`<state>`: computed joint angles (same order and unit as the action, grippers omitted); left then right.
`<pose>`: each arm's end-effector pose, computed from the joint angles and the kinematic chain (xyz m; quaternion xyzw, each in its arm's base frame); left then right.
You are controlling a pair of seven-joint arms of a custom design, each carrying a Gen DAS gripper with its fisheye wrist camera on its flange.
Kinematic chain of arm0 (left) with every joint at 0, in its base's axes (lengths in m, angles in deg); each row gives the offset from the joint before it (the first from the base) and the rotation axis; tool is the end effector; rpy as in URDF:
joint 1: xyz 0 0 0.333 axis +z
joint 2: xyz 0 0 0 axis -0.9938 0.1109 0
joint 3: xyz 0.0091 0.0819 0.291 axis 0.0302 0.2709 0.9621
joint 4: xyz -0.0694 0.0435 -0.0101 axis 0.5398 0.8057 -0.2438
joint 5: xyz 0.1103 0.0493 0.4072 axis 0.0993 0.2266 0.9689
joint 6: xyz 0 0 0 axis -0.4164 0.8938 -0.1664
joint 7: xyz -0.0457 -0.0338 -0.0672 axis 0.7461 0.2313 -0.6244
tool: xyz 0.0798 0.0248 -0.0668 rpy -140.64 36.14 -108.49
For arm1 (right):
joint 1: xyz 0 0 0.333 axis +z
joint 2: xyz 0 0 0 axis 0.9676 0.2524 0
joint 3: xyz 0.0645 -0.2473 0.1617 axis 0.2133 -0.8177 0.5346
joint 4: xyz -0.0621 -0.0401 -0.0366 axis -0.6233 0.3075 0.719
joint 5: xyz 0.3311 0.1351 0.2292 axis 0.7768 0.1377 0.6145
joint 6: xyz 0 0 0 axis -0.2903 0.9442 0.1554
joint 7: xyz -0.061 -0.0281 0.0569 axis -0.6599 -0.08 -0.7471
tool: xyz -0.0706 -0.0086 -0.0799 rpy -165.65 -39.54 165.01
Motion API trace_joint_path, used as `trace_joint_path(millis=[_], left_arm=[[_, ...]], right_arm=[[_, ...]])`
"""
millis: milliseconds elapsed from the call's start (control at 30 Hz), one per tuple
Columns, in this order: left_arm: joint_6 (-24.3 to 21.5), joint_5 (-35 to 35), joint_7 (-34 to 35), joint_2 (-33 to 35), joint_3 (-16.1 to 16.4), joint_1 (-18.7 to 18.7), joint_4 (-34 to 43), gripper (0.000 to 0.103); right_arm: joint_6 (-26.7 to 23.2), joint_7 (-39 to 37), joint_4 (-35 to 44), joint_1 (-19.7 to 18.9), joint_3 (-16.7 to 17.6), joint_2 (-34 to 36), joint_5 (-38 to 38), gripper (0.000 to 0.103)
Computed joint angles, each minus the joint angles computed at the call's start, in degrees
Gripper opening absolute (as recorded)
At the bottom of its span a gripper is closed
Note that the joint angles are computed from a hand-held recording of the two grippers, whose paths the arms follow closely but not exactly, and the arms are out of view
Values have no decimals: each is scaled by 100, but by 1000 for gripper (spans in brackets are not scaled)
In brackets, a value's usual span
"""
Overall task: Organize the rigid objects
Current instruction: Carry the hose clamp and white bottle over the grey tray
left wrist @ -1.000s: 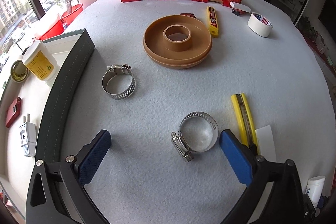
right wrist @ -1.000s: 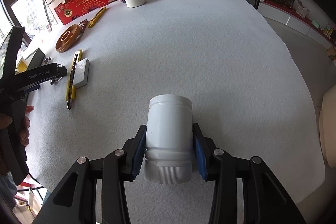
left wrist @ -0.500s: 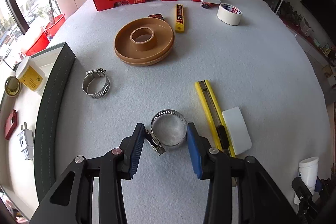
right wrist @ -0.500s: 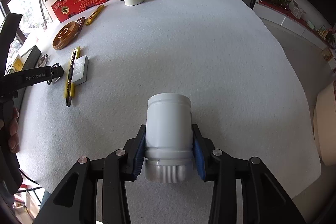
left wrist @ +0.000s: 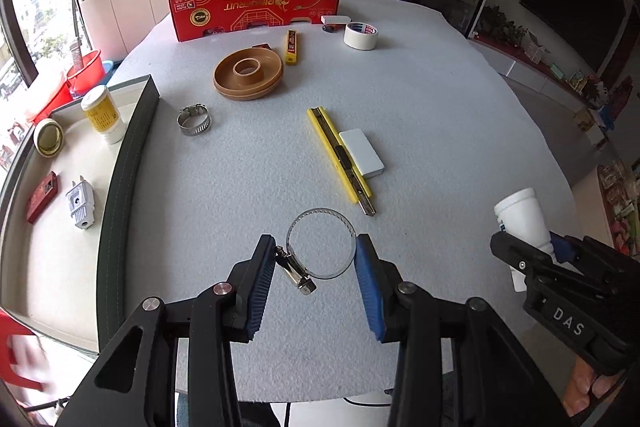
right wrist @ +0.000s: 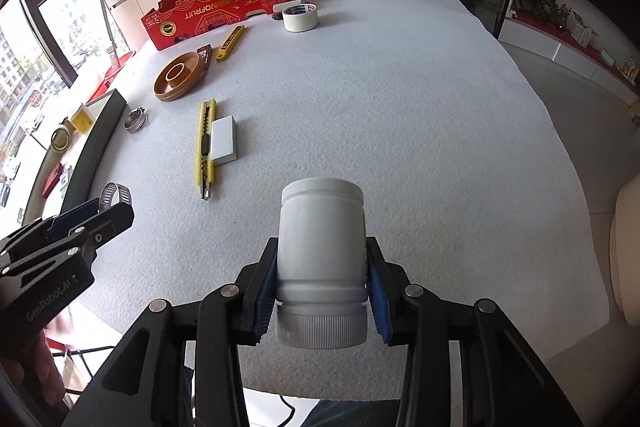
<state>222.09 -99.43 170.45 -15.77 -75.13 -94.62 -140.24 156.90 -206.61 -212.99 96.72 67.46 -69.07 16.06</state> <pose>0.5195 -0.1826 0.3274 -0.4237 0.8624 -0.2655 0.0794 0.4142 0.2518 0.3260 -0.4627 0.8523 -0.1869 0.1566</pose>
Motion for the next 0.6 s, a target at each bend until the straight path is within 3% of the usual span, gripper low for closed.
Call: trace_joint_path(millis=[233, 600], left_arm=[[-11, -905, 911, -505, 186, -10, -348, 43], [-113, -1769, 1461, -707, 542, 280, -179, 44]], right_arm=[[-176, -131, 481, 140, 89, 257, -80, 41], [-334, -635, 1687, 366, 77, 1025, -280, 41]])
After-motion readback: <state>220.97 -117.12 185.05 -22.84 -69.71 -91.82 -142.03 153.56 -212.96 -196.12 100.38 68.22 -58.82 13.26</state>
